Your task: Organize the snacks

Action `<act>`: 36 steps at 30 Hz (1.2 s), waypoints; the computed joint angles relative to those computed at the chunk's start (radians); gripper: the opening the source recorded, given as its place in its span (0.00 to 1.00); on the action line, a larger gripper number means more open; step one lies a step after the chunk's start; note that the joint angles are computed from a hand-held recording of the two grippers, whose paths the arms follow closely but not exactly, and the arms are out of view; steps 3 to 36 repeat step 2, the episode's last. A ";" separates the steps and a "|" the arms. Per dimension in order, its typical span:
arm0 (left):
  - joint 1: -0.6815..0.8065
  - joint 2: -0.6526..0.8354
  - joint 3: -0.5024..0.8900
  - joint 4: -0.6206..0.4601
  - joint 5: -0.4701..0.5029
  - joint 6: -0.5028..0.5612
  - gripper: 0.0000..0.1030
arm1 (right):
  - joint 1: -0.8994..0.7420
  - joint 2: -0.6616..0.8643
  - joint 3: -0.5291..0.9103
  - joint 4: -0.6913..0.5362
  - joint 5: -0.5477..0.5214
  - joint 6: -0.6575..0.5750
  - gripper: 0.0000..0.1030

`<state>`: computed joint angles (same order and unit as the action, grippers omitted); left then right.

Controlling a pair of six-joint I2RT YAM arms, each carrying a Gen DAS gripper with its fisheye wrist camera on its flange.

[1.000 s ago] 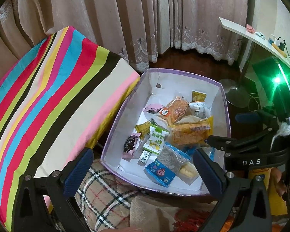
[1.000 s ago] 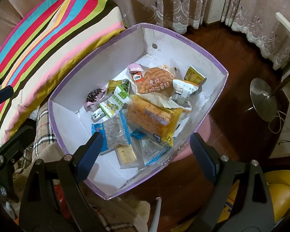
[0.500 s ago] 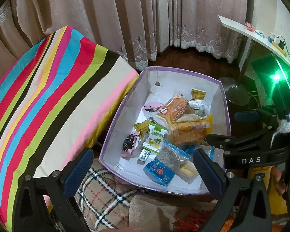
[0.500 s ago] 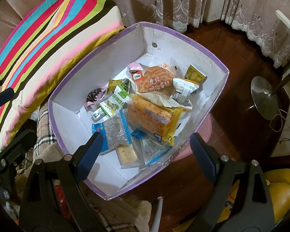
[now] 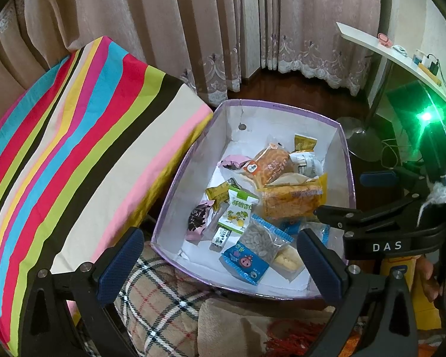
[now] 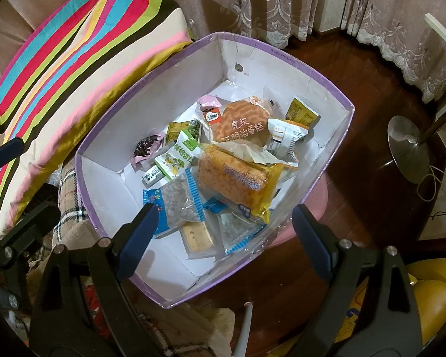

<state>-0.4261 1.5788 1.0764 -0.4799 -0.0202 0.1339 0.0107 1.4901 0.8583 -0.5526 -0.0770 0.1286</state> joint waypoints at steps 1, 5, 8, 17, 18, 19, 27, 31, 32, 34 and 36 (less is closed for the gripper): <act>0.001 -0.001 0.000 0.002 0.003 0.000 1.00 | 0.001 0.000 0.000 0.000 0.000 0.001 0.89; -0.002 -0.005 -0.004 0.006 -0.004 -0.002 1.00 | -0.001 0.000 0.001 -0.001 -0.002 -0.001 0.89; -0.002 -0.005 -0.004 0.006 -0.004 -0.002 1.00 | -0.001 0.000 0.001 -0.001 -0.002 -0.001 0.89; -0.002 -0.005 -0.004 0.006 -0.004 -0.002 1.00 | -0.001 0.000 0.001 -0.001 -0.002 -0.001 0.89; -0.002 -0.005 -0.004 0.006 -0.004 -0.002 1.00 | -0.001 0.000 0.001 -0.001 -0.002 -0.001 0.89; -0.002 -0.005 -0.004 0.006 -0.004 -0.002 1.00 | -0.001 0.000 0.001 -0.001 -0.002 -0.001 0.89; -0.002 -0.005 -0.004 0.006 -0.004 -0.002 1.00 | -0.001 0.000 0.001 -0.001 -0.002 -0.001 0.89; -0.002 -0.005 -0.004 0.006 -0.004 -0.002 1.00 | -0.001 0.000 0.001 -0.001 -0.002 -0.001 0.89; -0.002 -0.005 -0.004 0.006 -0.004 -0.002 1.00 | -0.001 0.000 0.001 -0.001 -0.002 -0.001 0.89; -0.002 -0.005 -0.004 0.006 -0.004 -0.002 1.00 | -0.001 0.000 0.001 -0.001 -0.002 -0.001 0.89; -0.002 -0.005 -0.004 0.006 -0.004 -0.002 1.00 | -0.001 0.000 0.001 -0.001 -0.002 -0.001 0.89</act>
